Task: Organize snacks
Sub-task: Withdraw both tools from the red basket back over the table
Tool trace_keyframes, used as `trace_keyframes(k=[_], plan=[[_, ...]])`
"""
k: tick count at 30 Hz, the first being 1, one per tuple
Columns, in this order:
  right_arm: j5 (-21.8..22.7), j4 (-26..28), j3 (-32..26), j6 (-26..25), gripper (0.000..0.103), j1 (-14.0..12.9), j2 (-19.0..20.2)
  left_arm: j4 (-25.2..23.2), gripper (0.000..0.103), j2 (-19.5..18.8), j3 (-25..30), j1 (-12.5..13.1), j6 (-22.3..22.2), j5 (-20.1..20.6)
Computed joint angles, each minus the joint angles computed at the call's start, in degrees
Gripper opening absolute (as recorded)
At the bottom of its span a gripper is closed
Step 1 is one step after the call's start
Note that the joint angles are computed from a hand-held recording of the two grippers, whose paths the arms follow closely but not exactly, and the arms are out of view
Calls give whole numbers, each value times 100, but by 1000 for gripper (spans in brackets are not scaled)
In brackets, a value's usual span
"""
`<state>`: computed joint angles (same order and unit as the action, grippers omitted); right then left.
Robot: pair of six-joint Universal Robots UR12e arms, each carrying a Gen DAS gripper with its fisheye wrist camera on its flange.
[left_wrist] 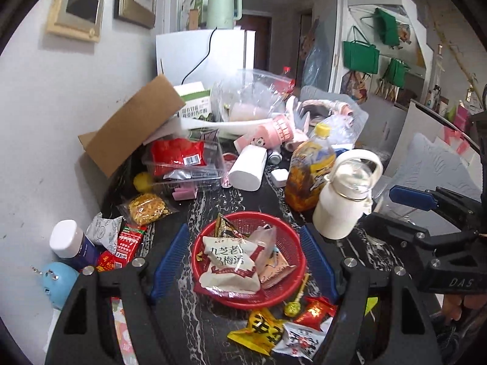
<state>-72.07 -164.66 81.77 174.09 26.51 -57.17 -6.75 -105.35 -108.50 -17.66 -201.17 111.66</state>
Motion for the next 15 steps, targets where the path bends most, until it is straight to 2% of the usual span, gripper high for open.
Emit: trace_keyframes(k=[15], plan=[[-85,-941,1170,97,78,-86,-765,472,74,236,-277,-510,156,195]])
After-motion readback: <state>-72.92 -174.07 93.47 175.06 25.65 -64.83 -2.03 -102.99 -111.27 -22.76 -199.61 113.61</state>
